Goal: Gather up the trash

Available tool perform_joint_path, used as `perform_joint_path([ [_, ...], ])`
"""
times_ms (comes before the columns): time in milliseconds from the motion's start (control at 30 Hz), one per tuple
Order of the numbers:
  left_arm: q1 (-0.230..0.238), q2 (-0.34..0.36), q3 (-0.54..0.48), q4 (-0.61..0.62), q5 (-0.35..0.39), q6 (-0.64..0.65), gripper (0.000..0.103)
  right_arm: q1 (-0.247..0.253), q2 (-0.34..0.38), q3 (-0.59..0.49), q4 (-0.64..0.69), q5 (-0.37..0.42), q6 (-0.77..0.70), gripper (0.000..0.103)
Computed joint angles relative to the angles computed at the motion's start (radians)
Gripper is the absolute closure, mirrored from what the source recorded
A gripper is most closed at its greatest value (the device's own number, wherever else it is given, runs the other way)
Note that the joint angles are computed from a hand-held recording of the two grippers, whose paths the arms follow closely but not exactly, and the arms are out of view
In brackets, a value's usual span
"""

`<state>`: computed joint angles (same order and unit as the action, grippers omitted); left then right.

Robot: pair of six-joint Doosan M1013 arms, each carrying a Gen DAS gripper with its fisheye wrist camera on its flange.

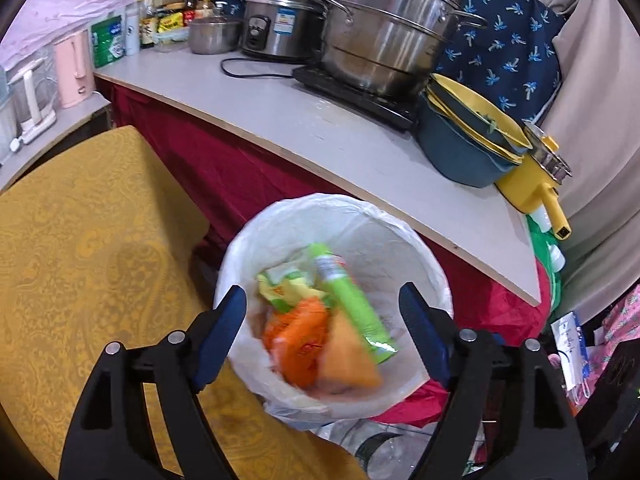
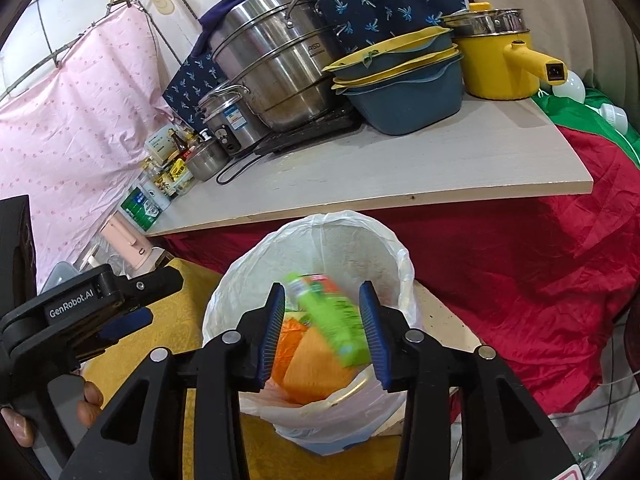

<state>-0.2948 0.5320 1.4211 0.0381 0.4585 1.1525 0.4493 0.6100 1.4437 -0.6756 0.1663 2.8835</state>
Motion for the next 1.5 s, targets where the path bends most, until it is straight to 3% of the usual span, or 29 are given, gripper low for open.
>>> perform_joint_path([
  [433,-0.001,-0.069,0.092,0.256,-0.029,-0.205,0.028,0.044,-0.025,-0.004,-0.049,0.035,-0.034,0.048],
  [767,-0.006,-0.129,0.176,0.429,-0.039,-0.357,0.028,0.085,-0.06,0.022,-0.197,0.075,0.072,0.036],
  [967,-0.015,-0.16,0.222,0.591,-0.018,-0.504,0.02,0.103,-0.077,0.034,-0.216,0.121,0.08,0.025],
  [1300,-0.03,-0.207,0.298,0.756,0.031,-0.642,0.014,0.137,-0.104,0.067,-0.276,0.181,0.094,0.011],
  [1333,-0.032,-0.209,0.302,0.763,0.034,-0.646,0.013,0.141,-0.106,0.069,-0.285,0.196,0.102,0.006],
  [1500,-0.034,-0.226,0.332,0.761,0.047,-0.653,0.009,0.153,-0.113,0.082,-0.268,0.217,0.069,0.006],
])
